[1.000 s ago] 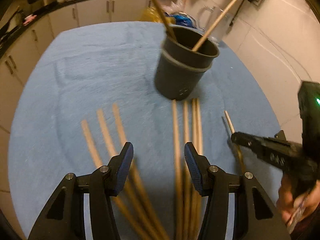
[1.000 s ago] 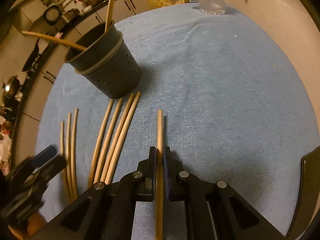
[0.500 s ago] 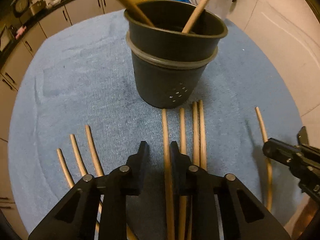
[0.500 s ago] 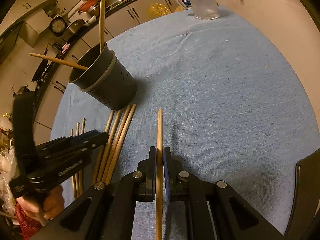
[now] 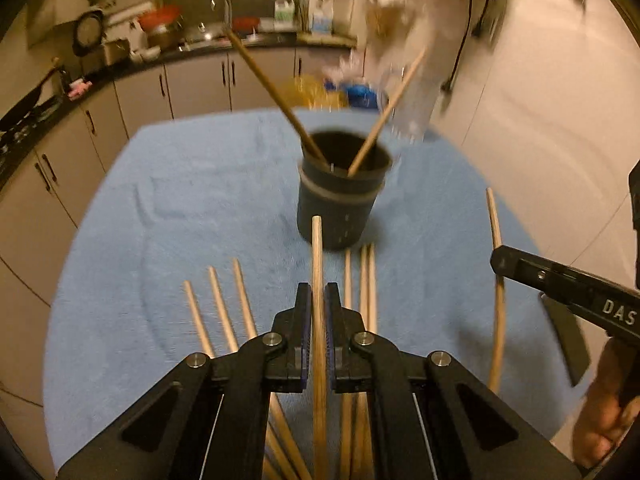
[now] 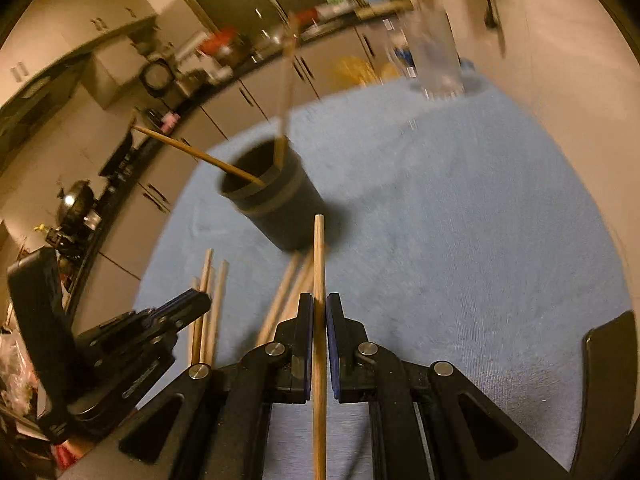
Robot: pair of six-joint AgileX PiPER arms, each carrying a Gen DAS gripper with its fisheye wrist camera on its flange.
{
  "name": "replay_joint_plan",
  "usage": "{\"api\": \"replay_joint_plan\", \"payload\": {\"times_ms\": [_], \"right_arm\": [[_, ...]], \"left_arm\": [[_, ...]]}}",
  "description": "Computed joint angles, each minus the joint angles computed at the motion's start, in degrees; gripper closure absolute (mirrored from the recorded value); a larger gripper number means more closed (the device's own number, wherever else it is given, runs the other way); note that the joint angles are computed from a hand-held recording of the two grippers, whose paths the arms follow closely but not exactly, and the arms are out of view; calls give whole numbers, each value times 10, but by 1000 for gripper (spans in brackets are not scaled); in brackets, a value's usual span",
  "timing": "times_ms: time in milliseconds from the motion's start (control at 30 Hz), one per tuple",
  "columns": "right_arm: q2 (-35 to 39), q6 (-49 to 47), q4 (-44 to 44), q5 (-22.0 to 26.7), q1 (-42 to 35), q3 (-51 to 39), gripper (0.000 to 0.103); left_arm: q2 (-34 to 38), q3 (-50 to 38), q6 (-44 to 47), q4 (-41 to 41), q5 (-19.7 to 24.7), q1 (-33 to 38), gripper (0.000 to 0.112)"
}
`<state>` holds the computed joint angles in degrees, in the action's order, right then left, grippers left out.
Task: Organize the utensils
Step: 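Carry the chopstick over the grey holder and lower it in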
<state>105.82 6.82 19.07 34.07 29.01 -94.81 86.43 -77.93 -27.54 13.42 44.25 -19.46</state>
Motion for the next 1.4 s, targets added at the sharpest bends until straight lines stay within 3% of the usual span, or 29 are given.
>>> {"api": "replay_joint_plan", "payload": {"times_ms": [167, 233, 400, 700, 1400], "right_arm": [[-79, 78, -119, -100, 50, 75, 96], [-97, 150, -200, -114, 73, 87, 96], [-120, 235, -298, -131, 102, 107, 96], [-152, 303, -369, -137, 120, 137, 96], [-198, 366, -434, -140, 136, 175, 96]], "left_arm": [[-78, 27, -77, 89, 9, -28, 106], [-95, 28, -104, 116, 19, -45, 106], [-134, 31, -161, 172, 51, -84, 106], [-147, 29, -168, 184, 59, -91, 106], [-166, 16, -217, 240, 104, -149, 106]]}}
